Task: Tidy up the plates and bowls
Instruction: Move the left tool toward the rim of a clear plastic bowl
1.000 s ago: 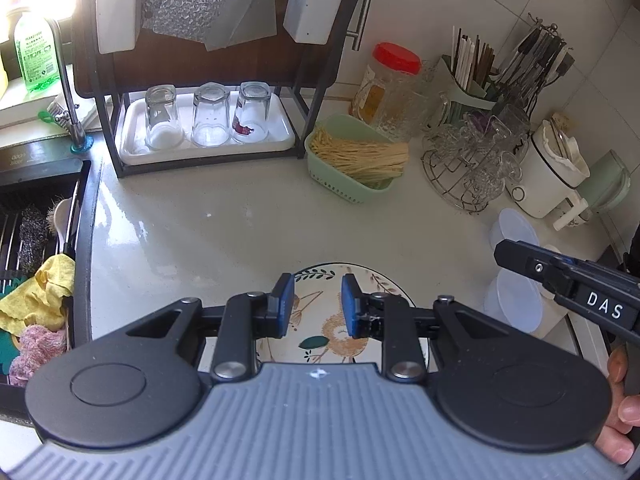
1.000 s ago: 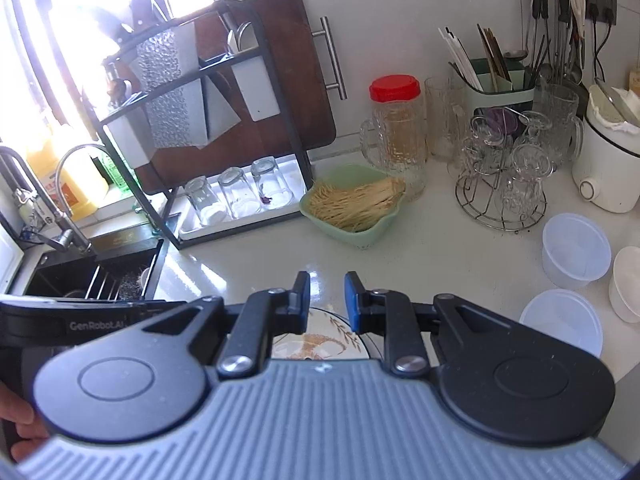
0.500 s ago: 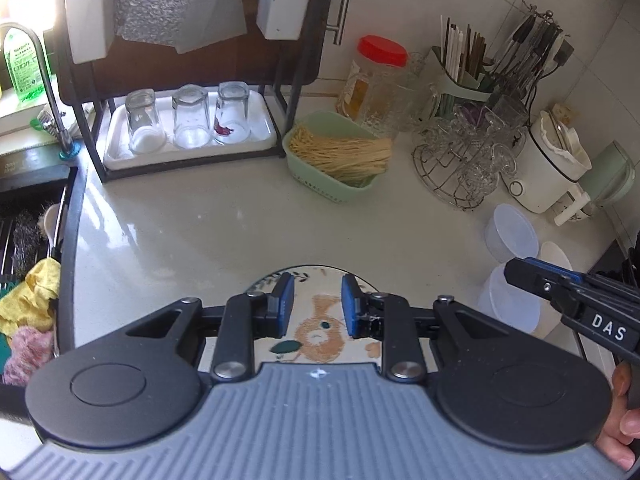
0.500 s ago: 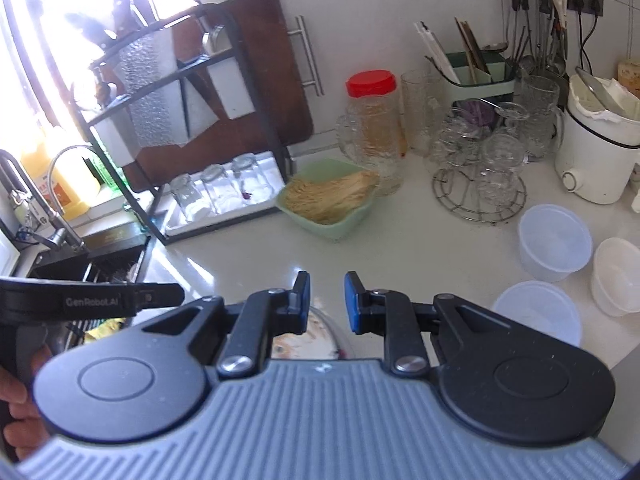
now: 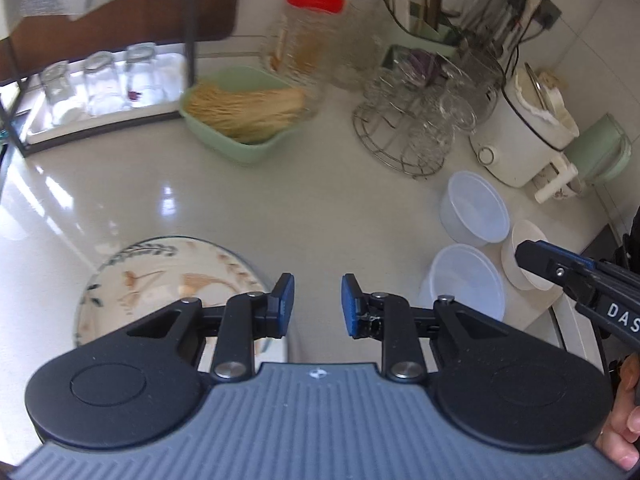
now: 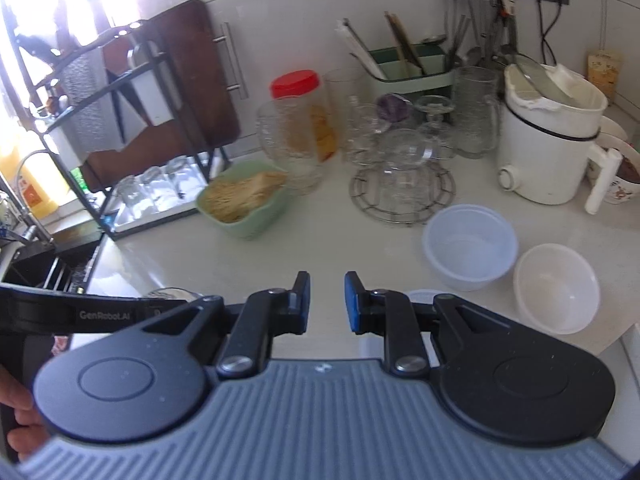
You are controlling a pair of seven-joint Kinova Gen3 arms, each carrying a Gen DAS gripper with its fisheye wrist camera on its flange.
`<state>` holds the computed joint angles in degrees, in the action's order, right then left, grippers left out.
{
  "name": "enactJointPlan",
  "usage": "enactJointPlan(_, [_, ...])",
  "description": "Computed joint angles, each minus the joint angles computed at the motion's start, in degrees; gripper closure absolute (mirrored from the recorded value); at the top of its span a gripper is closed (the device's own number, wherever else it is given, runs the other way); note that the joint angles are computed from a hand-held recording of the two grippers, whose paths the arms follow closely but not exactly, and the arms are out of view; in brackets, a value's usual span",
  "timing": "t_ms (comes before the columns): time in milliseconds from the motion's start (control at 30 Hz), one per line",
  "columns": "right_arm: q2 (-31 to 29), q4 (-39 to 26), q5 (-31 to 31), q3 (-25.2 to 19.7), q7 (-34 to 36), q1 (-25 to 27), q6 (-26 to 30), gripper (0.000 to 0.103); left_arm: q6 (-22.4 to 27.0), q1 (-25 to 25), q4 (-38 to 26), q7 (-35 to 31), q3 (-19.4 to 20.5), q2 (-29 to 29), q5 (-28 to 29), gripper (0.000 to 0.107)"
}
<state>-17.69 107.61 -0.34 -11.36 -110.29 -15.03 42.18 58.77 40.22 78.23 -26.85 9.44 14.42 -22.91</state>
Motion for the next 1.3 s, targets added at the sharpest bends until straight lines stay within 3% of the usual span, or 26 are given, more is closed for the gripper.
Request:
enactJointPlan(200, [-1.06,3.78,-2.73,5.78,6.06,0.03,-2.36,0.080,-0.54,1.93,-4.18,-2.05,-0.30,5.38,0.09,0.068])
enactJointPlan(267, [-1.15,4.72,-3.53,6.94,8.13,0.41,-2.90,0.080,-0.99,2.53,-5.30,-3.16,-0.62,6.83,0.80,0.053])
enactJointPlan(333, [-1.18,5.71,-4.39,8.06,10.15,0.79,-3.40,0.080,-1.68,3.21,-6.04,-4.15,-1.05,7.96,1.24,0.053])
enactJointPlan(433, [-1.67,8.09,-6.86,10.54,13.59,0.86,-5.44,0.056,-4.11,3.15,-6.66,-5.30,-1.47,9.49,3.26,0.053])
enactJointPlan(467, [-1.78,8.80,-7.64,11.08,14.33,1.06,-5.98,0.054,-4.72,2.98,-6.92,-5.84,-1.52,10.01,4.13,0.053])
enactJointPlan(767, [-0.34,12.46,-12.06,13.87,20.00,2.54,-9.39,0.055,-9.31,1.64,-8.76,-11.85,-1.75,13.86,10.69,0.053])
enactJointPlan(967, [2.39,12.49,-16.23,15.98,23.62,2.42,-9.81,0.055,-9.53,1.32,-11.19,-14.71,-2.44,16.17,12.93,0.053])
enactJointPlan(1100, [3.84,12.15,-16.78,14.71,24.33,3.70,-9.62,0.058,-8.38,1.20,-12.96,-15.21,-3.16,17.65,14.01,0.055])
enactJointPlan(1300, [6.02,11.61,-17.68,13.77,26.29,4.53,-8.78,0.066,-6.62,1.06,-14.99,-15.98,-3.44,19.10,15.11,0.066])
